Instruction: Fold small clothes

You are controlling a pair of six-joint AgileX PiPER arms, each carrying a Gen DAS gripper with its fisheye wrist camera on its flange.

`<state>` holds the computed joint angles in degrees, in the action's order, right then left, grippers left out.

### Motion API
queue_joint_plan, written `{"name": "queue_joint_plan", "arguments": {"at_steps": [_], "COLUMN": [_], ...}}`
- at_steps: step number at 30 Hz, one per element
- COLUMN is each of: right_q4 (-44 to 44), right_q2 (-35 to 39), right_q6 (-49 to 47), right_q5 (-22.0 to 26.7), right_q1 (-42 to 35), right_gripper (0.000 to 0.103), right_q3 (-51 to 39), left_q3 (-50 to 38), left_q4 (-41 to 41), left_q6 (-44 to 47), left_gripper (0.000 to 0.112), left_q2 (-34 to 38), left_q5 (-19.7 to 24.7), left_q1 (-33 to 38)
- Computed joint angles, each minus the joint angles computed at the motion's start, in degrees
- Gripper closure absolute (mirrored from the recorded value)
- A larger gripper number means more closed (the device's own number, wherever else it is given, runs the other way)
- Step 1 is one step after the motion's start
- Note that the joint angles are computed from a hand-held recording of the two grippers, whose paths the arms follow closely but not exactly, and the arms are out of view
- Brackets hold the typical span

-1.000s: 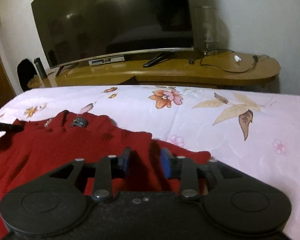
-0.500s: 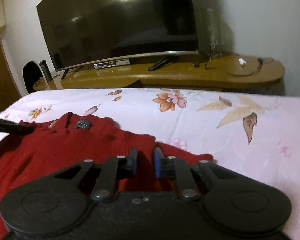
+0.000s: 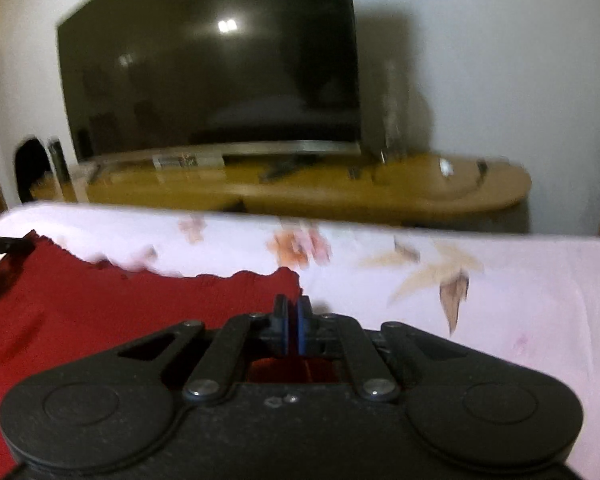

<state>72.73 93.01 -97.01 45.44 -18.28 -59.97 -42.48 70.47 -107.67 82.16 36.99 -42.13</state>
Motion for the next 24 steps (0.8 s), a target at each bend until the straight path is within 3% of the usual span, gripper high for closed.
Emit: {"name": "queue_joint_plan", "arguments": {"at_steps": [2, 4, 5, 6, 7, 8, 11, 13, 15, 18, 20, 22, 24], "right_q4": [-2.58, -1.0, -1.72, -2.24, -2.41, -1.6, 0.89, -0.17, -4.46, -7.19, -9.71, -14.58, -13.52], "right_q2": [1.56, 2.15, 2.31, 2.43, 2.2, 1.35, -2.46, -4.94, -5.7, -8.14, -9.14, -8.11, -6.5], "right_q6": [0.87, -0.61, 0.88, 1.58, 1.73, 0.92, -2.69, -2.63, 2.04, 2.45, 3.86, 8.31, 6.3], "right_q5": [-4.17, -3.86, -3.29, -2.58, -2.32, -2.0, 3.87, 11.34, 14.64, 10.88, 5.1, -0.39, 2.24], "right_q1": [2.04, 1.5, 1.2, 0.77, 0.29, -0.55, -4.8, -6.49, -2.91, 6.09, 11.64, 14.9, 11.39], "right_gripper": [0.097, 0.096, 0.091, 0.086, 0.083, 0.082, 0.079, 0.077, 0.068, 0.051, 0.052, 0.053, 0.052], "right_q3": [0.58, 0.8, 0.21, -0.29, -0.42, 0.12, 1.2, 0.85, -0.57, 2.93, 5.19, 5.32, 4.62], "left_q3": [-0.8, -0.9, -0.83, -0.41, 0.87, 2.04, 5.2, 1.81, -3.74, -13.66, -16.62, -15.73, -7.96], "left_q4": [-0.99, -2.21, -2.48, -2.59, -1.68, -0.31, 1.44, 2.14, 3.13, -1.09, -4.67, -8.15, -4.09], "left_q6": [0.23, 2.19, 2.21, 1.21, -1.74, -5.26, -9.29, -6.57, -3.42, 5.53, 9.03, 10.32, 2.45], "left_gripper": [0.109, 0.102, 0.082, 0.053, 0.043, 0.04, 0.04, 0.04, 0.04, 0.04, 0.04, 0.04, 0.037], "left_q2": [0.74, 0.34, -0.04, -0.82, -2.49, -4.15, -11.05, -9.87, -5.28, 3.74, 7.79, 9.42, 4.83], "left_q5": [-0.2, -0.69, 1.19, 3.27, 6.56, 10.46, 16.91, 16.28, 13.6, 9.62, 8.48, 9.64, 8.44], "left_q1": [0.77, 1.48, 0.75, -0.18, -1.79, -4.42, -11.07, -14.34, -16.79, -17.59, -17.17, -16.88, -17.6]}}
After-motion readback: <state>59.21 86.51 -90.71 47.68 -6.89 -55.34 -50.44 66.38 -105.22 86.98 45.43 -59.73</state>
